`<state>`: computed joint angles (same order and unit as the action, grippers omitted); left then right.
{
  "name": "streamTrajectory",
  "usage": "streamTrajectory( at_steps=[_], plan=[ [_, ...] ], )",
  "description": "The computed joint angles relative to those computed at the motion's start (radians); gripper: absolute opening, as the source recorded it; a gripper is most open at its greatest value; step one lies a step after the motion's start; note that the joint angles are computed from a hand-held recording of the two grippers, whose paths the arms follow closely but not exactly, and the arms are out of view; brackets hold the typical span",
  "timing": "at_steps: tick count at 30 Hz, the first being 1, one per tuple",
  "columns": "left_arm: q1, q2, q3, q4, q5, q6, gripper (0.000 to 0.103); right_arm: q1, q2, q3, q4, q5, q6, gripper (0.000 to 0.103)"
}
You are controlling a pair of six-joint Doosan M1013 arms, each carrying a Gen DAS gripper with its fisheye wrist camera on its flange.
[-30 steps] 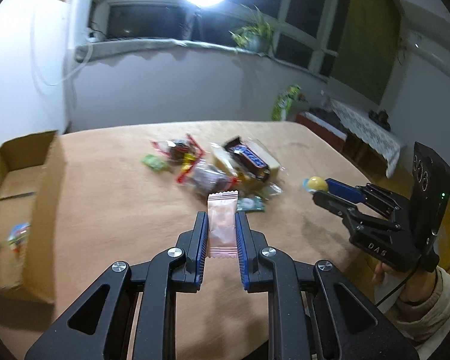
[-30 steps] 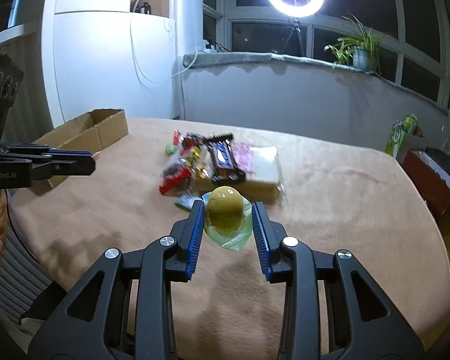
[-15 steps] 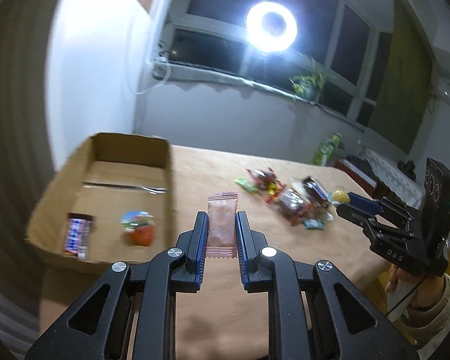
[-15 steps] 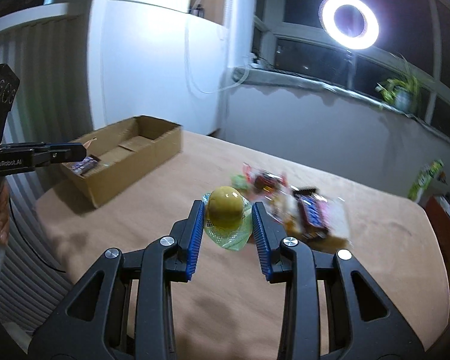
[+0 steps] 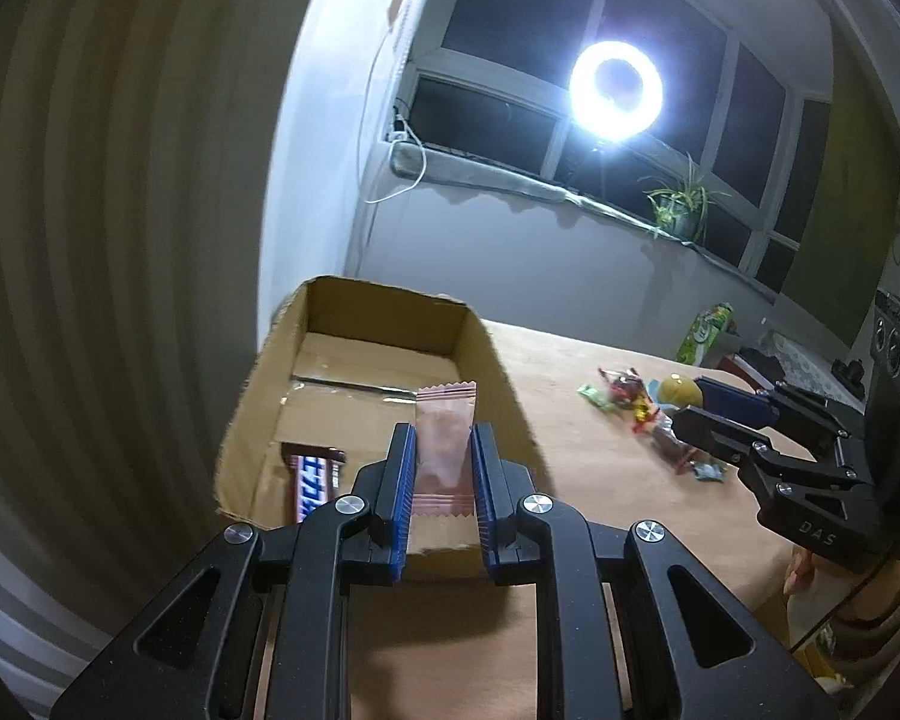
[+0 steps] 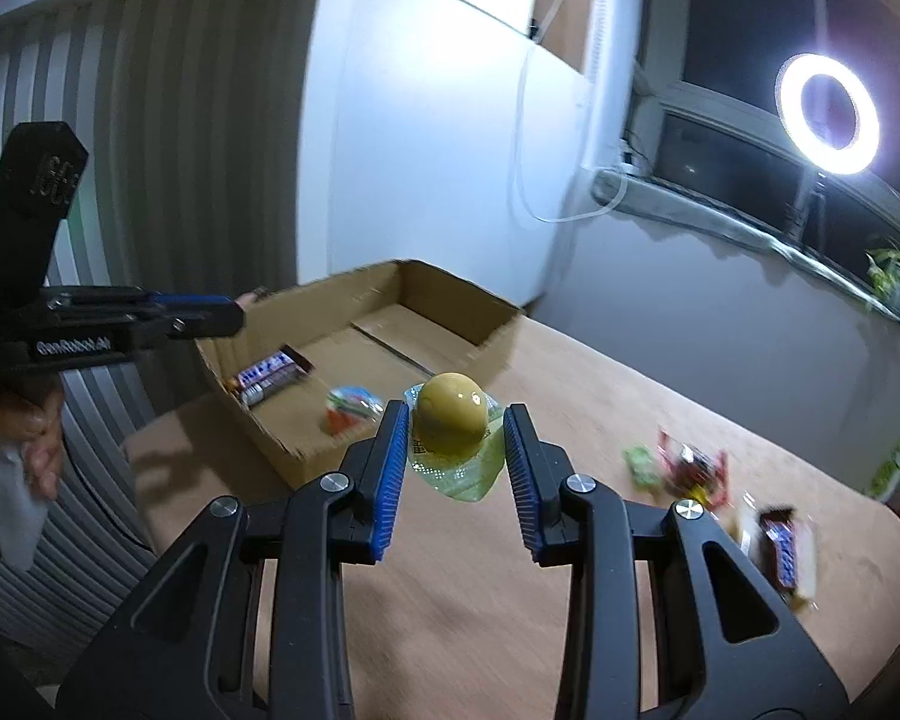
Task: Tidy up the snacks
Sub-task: 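Carry both snacks into the cardboard box and open both tools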
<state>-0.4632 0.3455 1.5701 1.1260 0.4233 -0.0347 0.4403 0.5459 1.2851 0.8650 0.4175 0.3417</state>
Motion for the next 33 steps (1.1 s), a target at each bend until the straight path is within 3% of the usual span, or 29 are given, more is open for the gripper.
streamTrajectory(
  at_steps=[11, 15, 16, 17, 19, 27, 33],
  plan=[
    [0.045, 0.02, -0.004, -0.068, -0.042, 0.065, 0.017, 0.048, 0.09, -0.132, -0.004, 0.083, -0.001, 0.034],
    [0.045, 0.034, -0.02, -0.125, 0.004, 0.125, 0.02, 0.061, 0.127, -0.183, -0.06, 0.121, 0.049, 0.041],
    [0.044, 0.035, -0.023, -0.134, 0.018, 0.131, 0.03, 0.066, 0.138, -0.199, -0.107, 0.137, 0.083, 0.042],
    [0.04, 0.035, -0.022, -0.126, 0.037, 0.117, 0.047, 0.07, 0.139, -0.194, -0.124, 0.117, 0.092, 0.043],
    [0.029, 0.029, -0.01, -0.059, 0.072, 0.046, 0.06, 0.069, 0.131, -0.172, -0.101, 0.087, 0.066, 0.049],
    [0.01, -0.003, 0.035, -0.003, 0.098, -0.039, 0.06, 0.054, 0.104, -0.122, -0.094, 0.059, 0.072, 0.05],
    [-0.003, -0.023, 0.052, 0.01, 0.122, -0.084, 0.062, 0.052, 0.069, -0.065, -0.042, 0.028, 0.009, 0.06]
  ],
)
